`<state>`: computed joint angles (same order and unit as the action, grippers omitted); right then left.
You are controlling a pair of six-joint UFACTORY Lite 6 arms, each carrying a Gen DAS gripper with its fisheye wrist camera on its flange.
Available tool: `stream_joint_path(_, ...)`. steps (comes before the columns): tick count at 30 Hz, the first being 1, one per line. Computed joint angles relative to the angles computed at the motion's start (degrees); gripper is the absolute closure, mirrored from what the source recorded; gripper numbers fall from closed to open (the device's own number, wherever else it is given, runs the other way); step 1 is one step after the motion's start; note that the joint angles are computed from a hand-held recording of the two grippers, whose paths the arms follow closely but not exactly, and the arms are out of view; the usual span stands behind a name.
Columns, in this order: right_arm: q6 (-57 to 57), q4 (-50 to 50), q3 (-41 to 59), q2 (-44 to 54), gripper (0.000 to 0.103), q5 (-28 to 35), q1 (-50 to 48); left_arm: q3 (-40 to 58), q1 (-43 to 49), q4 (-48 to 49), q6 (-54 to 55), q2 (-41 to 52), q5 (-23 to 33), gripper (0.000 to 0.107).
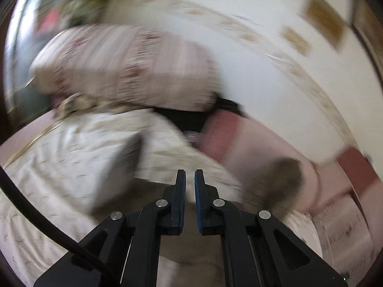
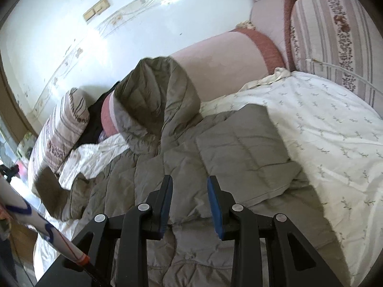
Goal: Fold large clothes
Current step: 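Fold the held sleeve with the left tool across the jacket body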
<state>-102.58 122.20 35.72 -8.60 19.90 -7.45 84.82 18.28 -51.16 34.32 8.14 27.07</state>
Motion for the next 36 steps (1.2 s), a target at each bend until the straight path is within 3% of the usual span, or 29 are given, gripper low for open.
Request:
stream_joint_path(4,5.9,-6.7,-1.4,-2.2,0.07,2.4,-5.0,-4.0,-18.0,12.2,-12.3,-5.1,-5.1,0.1)
stream_joint_path(9,13.7,-16.4,-1.5,-2.7,0.07,6.8,-10.9,-4.8,-32.0,31.2,-33.8,0.0,-9.6,0.099)
stream_joint_path(12,13.9,-17.4,-1.4,-2.7,0.07,7.5,-11.1,-8.6,-32.2,46.0,-49.8,1.9,-13.0,0.074)
stream_joint_path(13,13.6,-17.3,-1.5,-2.7,0.07,7.1,-10.7,-9.8,-31.8,51.6,-55.3,2.1,-13.7,0.056)
stream_joint_path(15,12.9,-16.7,-1.1,-2.0,0.07,6.5,-9.7,-12.8,-26.7,56.9,-59.1,2.7,-15.8,0.053)
stream_joint_path(17,12.2,-15.7,-0.5,-0.9,0.07,5.8,-8.3,-13.5,-20.2,54.4,-53.2,3.7,-16.3,0.052)
stream_joint_path(21,9.9,-12.5,0.5,0.8,0.07,3.0,-4.4,-9.5,-4.2,33.7,-29.2,9.0,-14.4,0.051)
stream_joint_path(24,8.4,-10.8,1.0,1.6,0.07,1.7,-1.7,-1.5,9.6,15.7,-11.8,15.9,-7.7,0.051)
stream_joint_path(26,4.0,-6.3,1.1,2.1,0.07,-0.5,1.1,9.0,19.1,7.1,-5.4,25.1,-0.5,0.052)
stream_joint_path(32,-10.9,10.0,3.9,7.7,0.07,-5.2,8.4,38.3,31.5,1.0,-11.0,49.1,15.5,0.052)
stream_joint_path(35,-19.8,18.8,5.6,10.8,0.07,-6.9,10.9,54.1,31.5,2.8,-16.5,60.6,20.0,0.053)
stream_joint_path(36,-22.7,21.6,6.0,11.8,0.07,-7.3,11.5,57.4,30.6,3.7,-17.8,63.5,19.0,0.053)
